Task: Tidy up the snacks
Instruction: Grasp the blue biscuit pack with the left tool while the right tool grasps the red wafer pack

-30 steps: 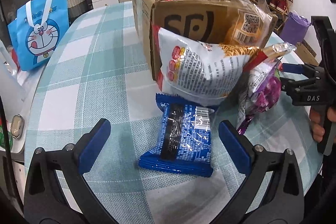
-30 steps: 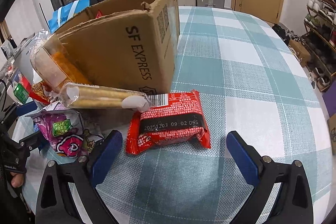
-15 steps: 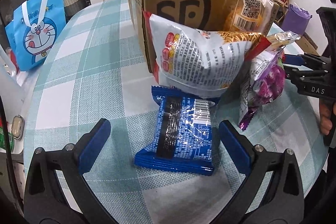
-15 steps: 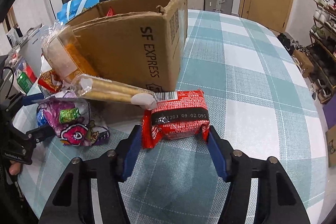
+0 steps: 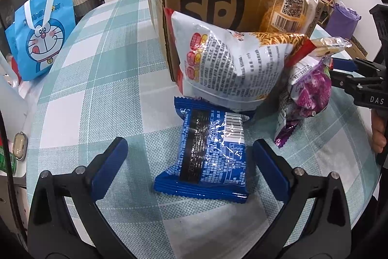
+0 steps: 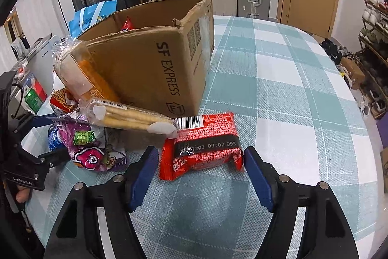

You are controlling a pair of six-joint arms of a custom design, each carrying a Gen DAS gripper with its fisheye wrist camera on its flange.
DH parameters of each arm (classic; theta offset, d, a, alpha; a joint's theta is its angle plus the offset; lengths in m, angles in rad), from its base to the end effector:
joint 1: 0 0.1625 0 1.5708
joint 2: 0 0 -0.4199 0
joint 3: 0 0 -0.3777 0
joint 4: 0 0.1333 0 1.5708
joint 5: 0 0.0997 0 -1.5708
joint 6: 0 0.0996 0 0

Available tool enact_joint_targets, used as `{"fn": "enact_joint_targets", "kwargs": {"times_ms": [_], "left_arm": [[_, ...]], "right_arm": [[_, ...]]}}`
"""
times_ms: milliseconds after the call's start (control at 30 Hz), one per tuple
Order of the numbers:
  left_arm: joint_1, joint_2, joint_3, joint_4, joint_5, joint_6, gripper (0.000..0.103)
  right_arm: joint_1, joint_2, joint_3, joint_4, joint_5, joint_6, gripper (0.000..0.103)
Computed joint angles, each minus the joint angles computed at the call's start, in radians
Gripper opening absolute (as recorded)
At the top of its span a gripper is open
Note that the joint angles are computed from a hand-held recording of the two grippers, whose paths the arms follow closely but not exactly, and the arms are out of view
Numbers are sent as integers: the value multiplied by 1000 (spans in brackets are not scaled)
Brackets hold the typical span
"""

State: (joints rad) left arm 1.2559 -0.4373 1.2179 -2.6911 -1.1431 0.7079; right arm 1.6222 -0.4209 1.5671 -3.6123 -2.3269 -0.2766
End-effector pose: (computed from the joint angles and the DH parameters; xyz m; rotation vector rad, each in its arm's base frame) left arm -0.0734 -0.7890 0.0223 1.2061 2.3500 -0.3321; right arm 0.0987 -0.6535 0.0224 -0.0533 -2.1816 0.9271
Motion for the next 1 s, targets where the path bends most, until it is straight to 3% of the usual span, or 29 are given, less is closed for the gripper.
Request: {"fn": "enact_joint_targets", "kwargs": {"times_ms": [200, 333, 633, 800, 1000], "left_arm": [[0, -1, 2, 0, -1, -2, 102], [-1, -3, 8, -7, 1, 0, 102], [-1, -3, 9, -8, 2, 2, 102], [2, -10, 5, 27, -6, 0, 102], [6, -17, -1, 56, -11, 14, 102]], "right_arm": [[11, 18, -22, -15, -38, -40, 55], [6, -10, 18, -30, -2, -26, 46], [-1, -37, 58, -65, 9, -21, 44], [3, -29, 50, -129, -48, -38, 44], [-3, -41, 74, -202, -34, -25, 44]]}}
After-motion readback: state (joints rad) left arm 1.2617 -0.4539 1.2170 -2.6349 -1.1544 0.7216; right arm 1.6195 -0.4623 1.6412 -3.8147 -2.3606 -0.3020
